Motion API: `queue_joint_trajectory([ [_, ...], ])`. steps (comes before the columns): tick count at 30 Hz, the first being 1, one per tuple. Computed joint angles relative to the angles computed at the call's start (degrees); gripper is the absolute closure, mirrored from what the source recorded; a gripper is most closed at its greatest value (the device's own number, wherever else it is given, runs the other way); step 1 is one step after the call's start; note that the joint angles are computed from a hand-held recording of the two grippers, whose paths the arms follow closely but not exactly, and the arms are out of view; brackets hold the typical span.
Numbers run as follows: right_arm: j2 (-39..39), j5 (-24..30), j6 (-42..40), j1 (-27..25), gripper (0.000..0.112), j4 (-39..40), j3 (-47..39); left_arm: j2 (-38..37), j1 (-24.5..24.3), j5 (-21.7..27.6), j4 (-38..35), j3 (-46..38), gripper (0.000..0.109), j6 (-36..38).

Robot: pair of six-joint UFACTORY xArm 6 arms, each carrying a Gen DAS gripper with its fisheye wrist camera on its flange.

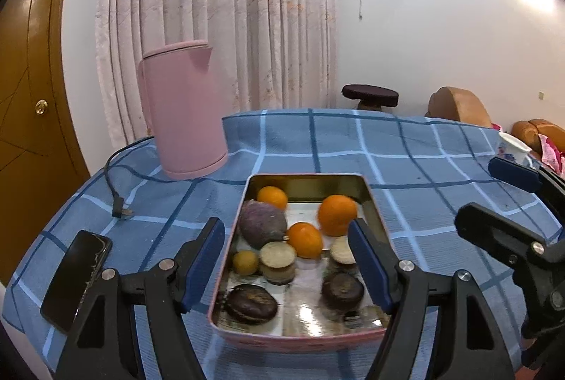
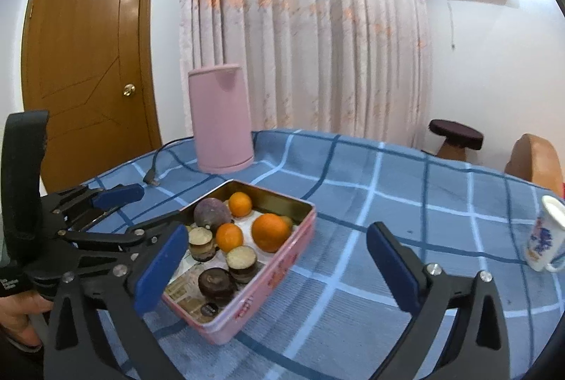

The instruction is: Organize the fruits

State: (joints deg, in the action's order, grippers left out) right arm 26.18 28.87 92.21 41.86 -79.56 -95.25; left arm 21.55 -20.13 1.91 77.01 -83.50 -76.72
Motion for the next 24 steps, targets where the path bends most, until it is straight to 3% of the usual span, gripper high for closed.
queue_joint_trajectory([
  [16,-7.03,6.41,6.18,2.35,0.009,-5.51,7.71,-1.62,-2.95,-0.57,0.07,1.48,0.035,1.17],
  [20,-8.31,7.99,6.68,2.91,0.009,-6.19,8.9,-1.77,-3.8,-0.22,-3.08,2.17,0.035,4.31],
  [24,-9.92,9.26,8.7,3.33,0.009,-7.56,10.4,-2.5,-4.14,-0.11,-0.83,2.37,0.035,2.42],
])
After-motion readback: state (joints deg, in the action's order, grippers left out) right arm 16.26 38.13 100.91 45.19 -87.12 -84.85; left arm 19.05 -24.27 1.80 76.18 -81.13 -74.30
